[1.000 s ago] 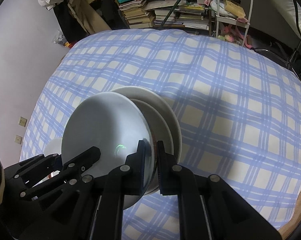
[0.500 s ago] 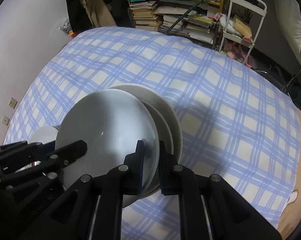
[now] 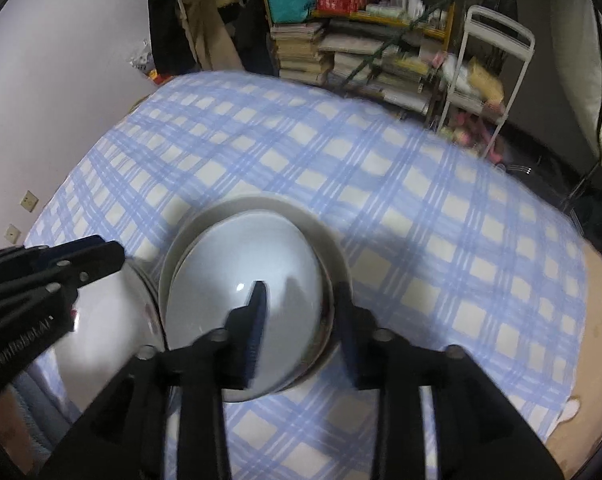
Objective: Organize plates and bowls
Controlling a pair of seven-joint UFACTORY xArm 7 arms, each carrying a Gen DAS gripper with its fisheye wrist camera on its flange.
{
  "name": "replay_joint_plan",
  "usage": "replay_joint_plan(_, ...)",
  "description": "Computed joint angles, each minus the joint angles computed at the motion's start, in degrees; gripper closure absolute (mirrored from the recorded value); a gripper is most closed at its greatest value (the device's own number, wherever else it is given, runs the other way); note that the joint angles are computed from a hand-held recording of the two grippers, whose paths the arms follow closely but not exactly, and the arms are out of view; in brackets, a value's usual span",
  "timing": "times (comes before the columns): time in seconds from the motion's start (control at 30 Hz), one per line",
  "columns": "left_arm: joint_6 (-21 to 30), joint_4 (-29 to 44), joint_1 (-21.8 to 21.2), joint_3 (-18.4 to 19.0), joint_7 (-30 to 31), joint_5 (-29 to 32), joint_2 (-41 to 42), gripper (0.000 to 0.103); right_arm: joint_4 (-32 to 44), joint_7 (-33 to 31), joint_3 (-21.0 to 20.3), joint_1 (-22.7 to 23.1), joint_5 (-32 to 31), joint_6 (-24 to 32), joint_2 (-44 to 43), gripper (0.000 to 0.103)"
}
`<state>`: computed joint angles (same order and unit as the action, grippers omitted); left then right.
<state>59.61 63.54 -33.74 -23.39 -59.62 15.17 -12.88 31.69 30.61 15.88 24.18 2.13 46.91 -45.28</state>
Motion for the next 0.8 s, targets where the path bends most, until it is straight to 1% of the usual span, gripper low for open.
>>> replay_joint_plan(0.03,0.20,-0.12,0.03,0.20,0.32,-0.13,-0.33,0.086,-0.06,-0.03,0.22,-0.21,-0.57,-0.29,-0.68,0.055)
replay_joint_plan(0.13,0.75,-0.48,0.42,0.57,1.49,-0.18,-1.21,0.086,-0.46,-0.10,-0.93,-0.18,0.17,-0.91,-2.24,0.042)
replay_joint_plan(0.2,0.73,-0.85,0.64,0.59,1.99,-0.32,-1.59,0.085,-0.87,0.49,-1.29,-0.88,0.39,-0.72,-3.68,0.028)
replay_joint_plan(0.23,0.89,-0.86,0.75,0.45,2.08,-0.22,-1.54,0.085,-1.18,0.59,-1.74,-1.16,0.56,-0.58,-4.68,0.025)
replay_joint_plan(0.3,1.57,-0.65,0.96,0.14,2.24,0.44,-1.01,0.084,-1.47,0.75,-2.22,-1.78,0.80,-0.07,-5.79,0.013)
replay_joint_plan(0.37,2.23,-0.28,1.07,0.04,2.34,0.98,-0.29,0.084,-1.70,0.82,-2.37,-2.64,0.63,0.69,-6.65,0.005)
replay_joint_plan(0.43,2.06,-0.21,0.98,0.29,2.55,0.83,0.17,0.082,-2.04,1.01,-2.62,-3.36,0.66,1.38,-7.40,0.003)
replay_joint_plan(0.5,1.86,-0.12,0.89,0.42,2.62,0.90,0.65,0.076,-2.27,1.17,-2.96,-3.95,0.87,2.01,-7.76,0.001)
replay_joint_plan(0.6,1.95,0.25,0.58,0.46,2.89,1.40,1.63,0.071,-2.66,1.26,-3.60,-4.76,1.21,2.90,-8.21,0.000)
replay_joint_plan(0.7,1.39,0.42,-0.02,1.22,4.81,-0.47,2.69,0.068,-2.84,1.01,-4.08,-5.27,1.48,4.22,-8.14,0.000)
replay_joint_plan(0.8,1.34,0.56,-0.25,1.52,4.87,-0.91,3.43,0.066,-2.93,0.75,-4.60,-5.52,2.07,6.08,-7.86,0.000)
